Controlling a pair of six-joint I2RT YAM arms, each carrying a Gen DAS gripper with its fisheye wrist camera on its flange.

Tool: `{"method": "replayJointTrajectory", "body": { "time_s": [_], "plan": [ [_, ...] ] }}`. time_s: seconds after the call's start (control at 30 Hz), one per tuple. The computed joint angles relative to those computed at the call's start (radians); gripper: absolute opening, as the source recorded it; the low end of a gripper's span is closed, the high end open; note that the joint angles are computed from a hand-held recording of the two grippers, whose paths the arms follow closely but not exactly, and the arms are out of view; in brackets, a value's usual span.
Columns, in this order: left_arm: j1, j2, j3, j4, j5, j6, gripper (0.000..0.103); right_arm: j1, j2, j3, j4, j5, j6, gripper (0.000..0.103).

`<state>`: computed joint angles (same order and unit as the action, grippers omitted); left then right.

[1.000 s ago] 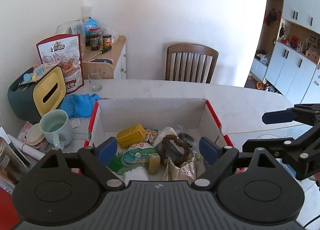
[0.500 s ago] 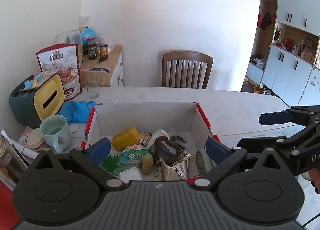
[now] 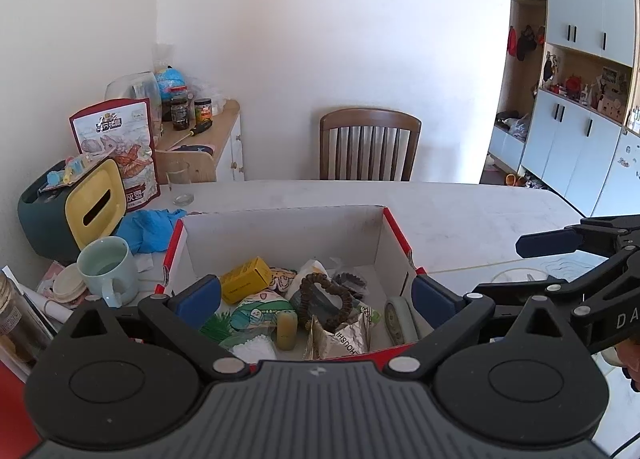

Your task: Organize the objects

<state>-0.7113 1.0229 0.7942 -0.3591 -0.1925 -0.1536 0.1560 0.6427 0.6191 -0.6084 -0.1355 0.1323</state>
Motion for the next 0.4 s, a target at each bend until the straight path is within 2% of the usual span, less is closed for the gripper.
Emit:
{"method": "replayJointTrajectory", "body": {
  "time_s": [0.4],
  "plan": [
    [-0.017,0.001,-0.012,0.014,-0.007,0.006,0.102,-0.021,-0.037,-0.03,-0.017,-0.004,0.015,0.102]
  ]
}}
